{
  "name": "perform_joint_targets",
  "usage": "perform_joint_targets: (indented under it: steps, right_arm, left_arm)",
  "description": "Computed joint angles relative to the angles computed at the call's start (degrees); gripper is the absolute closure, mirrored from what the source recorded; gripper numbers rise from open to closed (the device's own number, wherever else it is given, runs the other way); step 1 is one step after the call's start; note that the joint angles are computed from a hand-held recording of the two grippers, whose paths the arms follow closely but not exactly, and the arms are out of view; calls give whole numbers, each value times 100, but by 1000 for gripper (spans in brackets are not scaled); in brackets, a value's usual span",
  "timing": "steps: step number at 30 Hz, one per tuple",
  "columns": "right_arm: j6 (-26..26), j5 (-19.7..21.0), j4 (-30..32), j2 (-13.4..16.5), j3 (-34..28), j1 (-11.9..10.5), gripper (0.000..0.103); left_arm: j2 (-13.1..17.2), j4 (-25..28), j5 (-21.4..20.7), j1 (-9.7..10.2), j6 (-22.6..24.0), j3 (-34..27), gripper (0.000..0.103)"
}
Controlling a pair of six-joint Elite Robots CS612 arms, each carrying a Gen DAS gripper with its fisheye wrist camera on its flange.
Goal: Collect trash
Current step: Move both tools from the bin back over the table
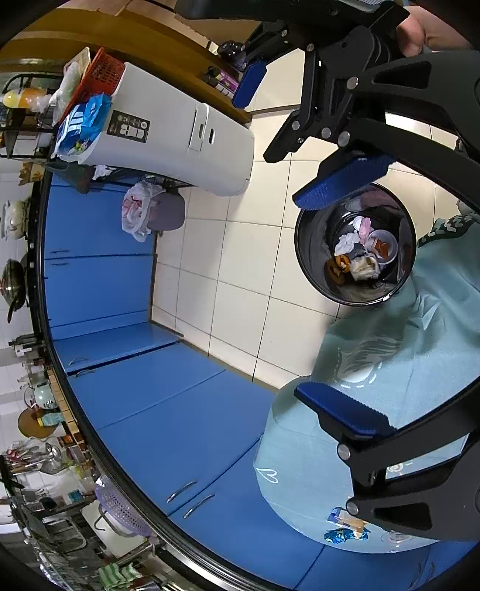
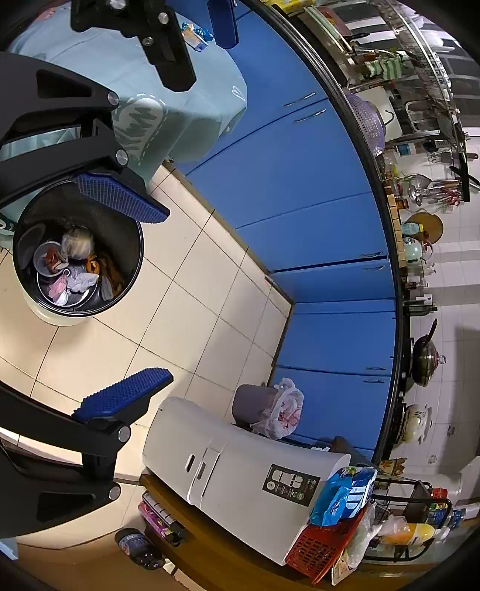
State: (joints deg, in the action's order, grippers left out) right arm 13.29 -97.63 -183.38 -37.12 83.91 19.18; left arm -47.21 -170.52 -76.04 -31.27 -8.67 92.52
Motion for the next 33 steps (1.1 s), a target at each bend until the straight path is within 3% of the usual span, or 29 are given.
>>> perform_joint_targets:
  steps: [6, 13, 20, 33]
  right_arm:
    - [-139, 58, 74, 35, -158, 97, 24]
    - [-495, 35, 182, 228, -628, 315, 24]
    - [-750, 296, 585, 554, -1375, 550, 24]
    - [-1485, 1026, 1745, 1339, -3035, 1131, 24]
  left_arm:
    - [-42, -22, 25, 93, -155, 79, 9]
    - [-112, 90, 331, 415, -896, 252, 8]
    - [-169, 418, 652, 892, -1945, 479, 8]
    - [-289, 535, 883, 1697, -2872, 944, 8]
